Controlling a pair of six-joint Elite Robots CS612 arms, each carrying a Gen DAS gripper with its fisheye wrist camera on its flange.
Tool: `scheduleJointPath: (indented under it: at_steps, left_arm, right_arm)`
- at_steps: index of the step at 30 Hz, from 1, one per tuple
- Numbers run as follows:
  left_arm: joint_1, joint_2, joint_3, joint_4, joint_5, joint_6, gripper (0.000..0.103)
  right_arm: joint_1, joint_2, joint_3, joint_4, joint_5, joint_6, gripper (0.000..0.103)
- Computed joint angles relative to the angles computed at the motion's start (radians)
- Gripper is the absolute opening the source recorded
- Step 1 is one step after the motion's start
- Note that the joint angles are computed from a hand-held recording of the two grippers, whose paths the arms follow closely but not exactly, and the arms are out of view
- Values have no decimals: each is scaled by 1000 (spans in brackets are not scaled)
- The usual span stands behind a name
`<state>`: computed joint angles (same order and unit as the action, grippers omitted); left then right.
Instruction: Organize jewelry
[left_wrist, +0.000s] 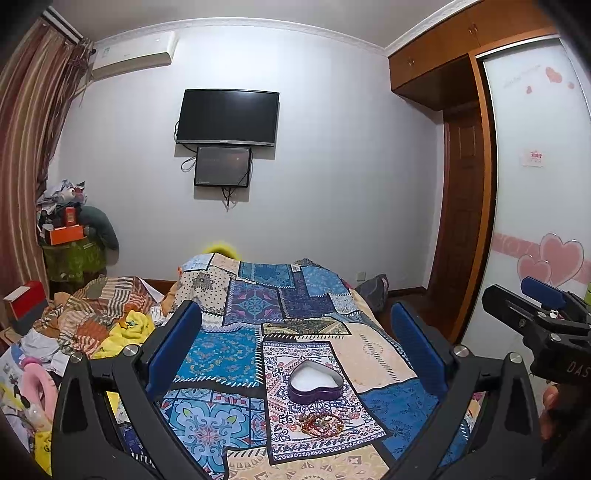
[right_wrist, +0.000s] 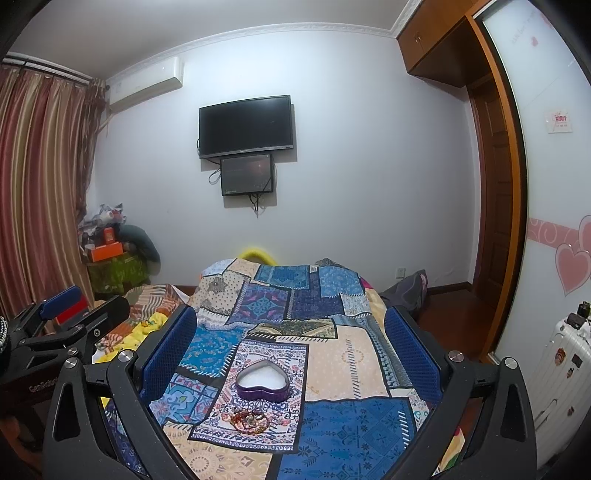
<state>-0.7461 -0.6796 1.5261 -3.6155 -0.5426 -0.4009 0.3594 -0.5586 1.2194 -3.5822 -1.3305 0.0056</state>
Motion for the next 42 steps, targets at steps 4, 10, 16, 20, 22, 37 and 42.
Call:
scheduleJointPath:
  at_steps: [4, 10, 16, 20, 22, 37, 42]
  left_arm:
    - [1, -1, -2, 9, -1, -5, 103]
    - [1, -2, -1, 8, -1, -4, 103]
    - [0, -1, -2, 3, 1, 5, 103]
    - [-1, 1, -4, -5, 4, 15, 103]
    - [-2, 1, -5, -6, 5, 19, 103]
    - [-4, -2, -1, -6, -1, 25, 103]
    - [-4, -3, -1, -2, -1, 22, 103]
  right_arm:
    - [0, 0, 0, 1, 0, 0, 101]
    - [0, 1, -1, 3, 0, -2, 101]
    - [0, 1, -2, 5, 1, -3, 101]
    - [0, 2, -3, 5, 2, -1, 101]
    - [0, 2, -2, 5, 2, -1, 101]
    - [0, 1, 0, 5, 1, -4, 101]
    - [1, 2, -2, 2, 2, -6, 101]
